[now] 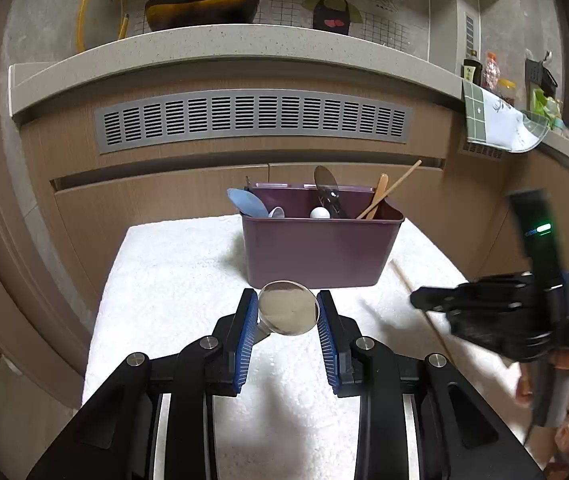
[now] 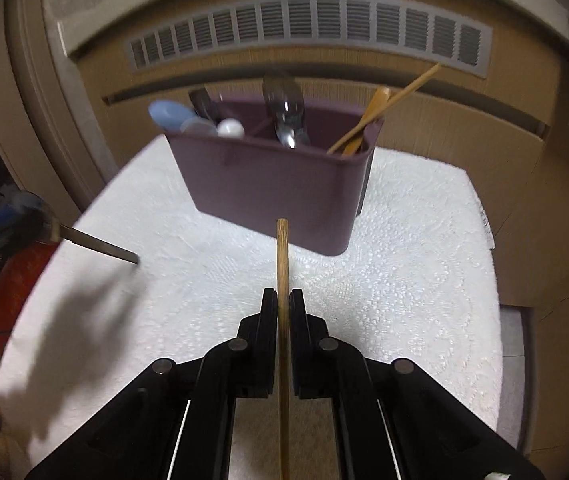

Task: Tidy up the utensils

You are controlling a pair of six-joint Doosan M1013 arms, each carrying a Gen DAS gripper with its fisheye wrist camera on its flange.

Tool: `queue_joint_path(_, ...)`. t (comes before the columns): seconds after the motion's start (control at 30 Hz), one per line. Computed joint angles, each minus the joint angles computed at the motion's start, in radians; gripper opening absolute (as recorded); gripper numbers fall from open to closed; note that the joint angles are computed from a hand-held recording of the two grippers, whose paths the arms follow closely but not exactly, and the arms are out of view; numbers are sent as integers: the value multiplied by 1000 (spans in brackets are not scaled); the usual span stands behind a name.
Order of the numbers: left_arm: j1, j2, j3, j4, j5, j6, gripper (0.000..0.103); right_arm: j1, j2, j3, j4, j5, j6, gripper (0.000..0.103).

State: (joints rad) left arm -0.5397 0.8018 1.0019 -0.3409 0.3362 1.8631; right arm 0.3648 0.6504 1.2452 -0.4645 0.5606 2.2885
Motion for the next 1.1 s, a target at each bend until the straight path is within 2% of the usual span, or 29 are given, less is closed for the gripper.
queue_joint_path(0.3,5,-23,24,-56,-14,34,31,9,-63,57,-127,-82,114,5)
queue_joint_path(0.37,8,-28,27,-108,-8,76,29,9,-73,67,-147,-97,128,5)
queue_joint_path(0.43,7,-32,31,-96,-15,69,20,12,-77,69,-162,-104,135,5)
queue_joint_path(0.53,5,-30,26,-84,-10,67,19,15,-76,66,-182,-101,149,5)
queue_joint_path(0.63,10,-14,-6,-103,47,91,19,13,-75,66,-172,-97,140,5)
queue_joint_path(0.8,15,19,-58,-17,147,13,19,9,-75,71,-167,-96,146,5)
queue_joint_path(0.93,26,16,-42,-27,195,21,20,7,-78,75,-162,-96,142,5)
queue_joint_path(1.0,37,11,-26,-92,246,86,20,6,-81,80,-158,-99,137,5)
queue_joint_path(1.1,41,7,-9,-92,315,94,21,4,-82,82,-117,-102,107,5)
